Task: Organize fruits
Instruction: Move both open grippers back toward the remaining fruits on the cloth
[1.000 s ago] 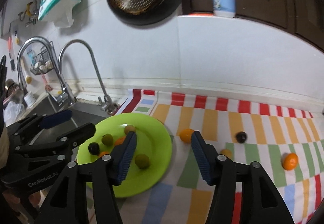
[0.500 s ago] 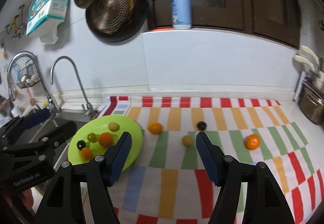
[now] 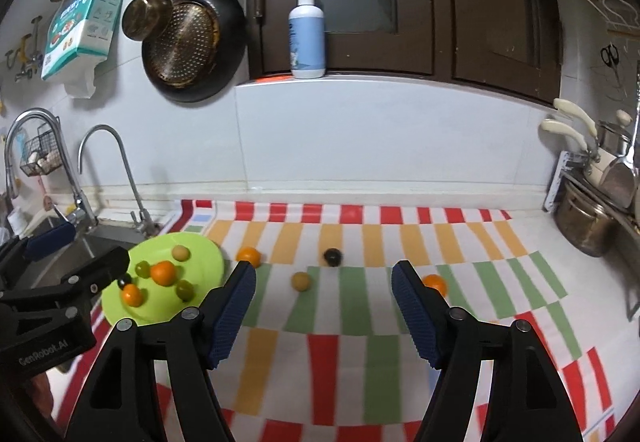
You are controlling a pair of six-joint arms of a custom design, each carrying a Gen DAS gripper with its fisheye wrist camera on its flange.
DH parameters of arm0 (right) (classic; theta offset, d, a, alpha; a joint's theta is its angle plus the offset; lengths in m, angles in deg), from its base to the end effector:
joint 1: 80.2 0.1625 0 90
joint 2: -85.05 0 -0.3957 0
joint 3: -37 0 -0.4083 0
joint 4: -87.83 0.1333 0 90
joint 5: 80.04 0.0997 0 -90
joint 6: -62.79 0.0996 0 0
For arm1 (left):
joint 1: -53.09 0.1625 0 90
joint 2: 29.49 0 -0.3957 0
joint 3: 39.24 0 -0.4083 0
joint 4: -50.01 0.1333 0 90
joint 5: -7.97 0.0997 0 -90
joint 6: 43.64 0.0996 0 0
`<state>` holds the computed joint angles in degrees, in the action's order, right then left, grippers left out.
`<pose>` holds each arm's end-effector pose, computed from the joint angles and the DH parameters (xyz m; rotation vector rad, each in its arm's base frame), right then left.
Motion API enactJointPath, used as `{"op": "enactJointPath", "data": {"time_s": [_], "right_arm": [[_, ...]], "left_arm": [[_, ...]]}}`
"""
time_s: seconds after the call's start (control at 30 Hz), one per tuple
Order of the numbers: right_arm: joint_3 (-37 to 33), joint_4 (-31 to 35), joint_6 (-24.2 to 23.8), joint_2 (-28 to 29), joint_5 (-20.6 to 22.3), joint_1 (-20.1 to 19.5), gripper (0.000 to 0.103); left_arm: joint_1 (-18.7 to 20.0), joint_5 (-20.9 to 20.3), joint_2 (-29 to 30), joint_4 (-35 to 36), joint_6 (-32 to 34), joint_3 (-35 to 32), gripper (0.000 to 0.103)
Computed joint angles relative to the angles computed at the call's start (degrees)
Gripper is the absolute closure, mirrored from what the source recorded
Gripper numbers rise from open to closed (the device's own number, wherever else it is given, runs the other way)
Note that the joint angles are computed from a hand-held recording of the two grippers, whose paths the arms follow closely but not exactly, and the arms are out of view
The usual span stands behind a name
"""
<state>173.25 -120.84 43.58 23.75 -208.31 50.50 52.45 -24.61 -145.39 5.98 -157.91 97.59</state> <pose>0.3296 -0.2733 0.1277 0.9120 -2.2538 1.1049 -0.2007 -0.2150 0.2599 0.2785 1.9623 -1.2623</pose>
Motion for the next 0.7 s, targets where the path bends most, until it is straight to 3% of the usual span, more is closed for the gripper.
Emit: {"op": "enactJointPath", "data": {"time_s": [0.3, 0.57, 0.7], "right_arm": [[2.14, 0.85, -1.6, -5.03, 0.66, -4.45, 0.032], [2.22, -0.21, -2.63, -5.59, 1.29, -8.11, 0.032], [1.83, 0.56, -2.46, -4.98, 1.55, -10.17, 0.032]], "left_arm": [[2.99, 3.47, 6.04, -9.86, 4.17, 0.5, 0.015], [6.98, 6.3, 9.92, -19.31, 12.61, 1.56, 0.015], [10.15, 7.31, 9.87, -27.94, 19.8, 2.85, 0.015]]}}
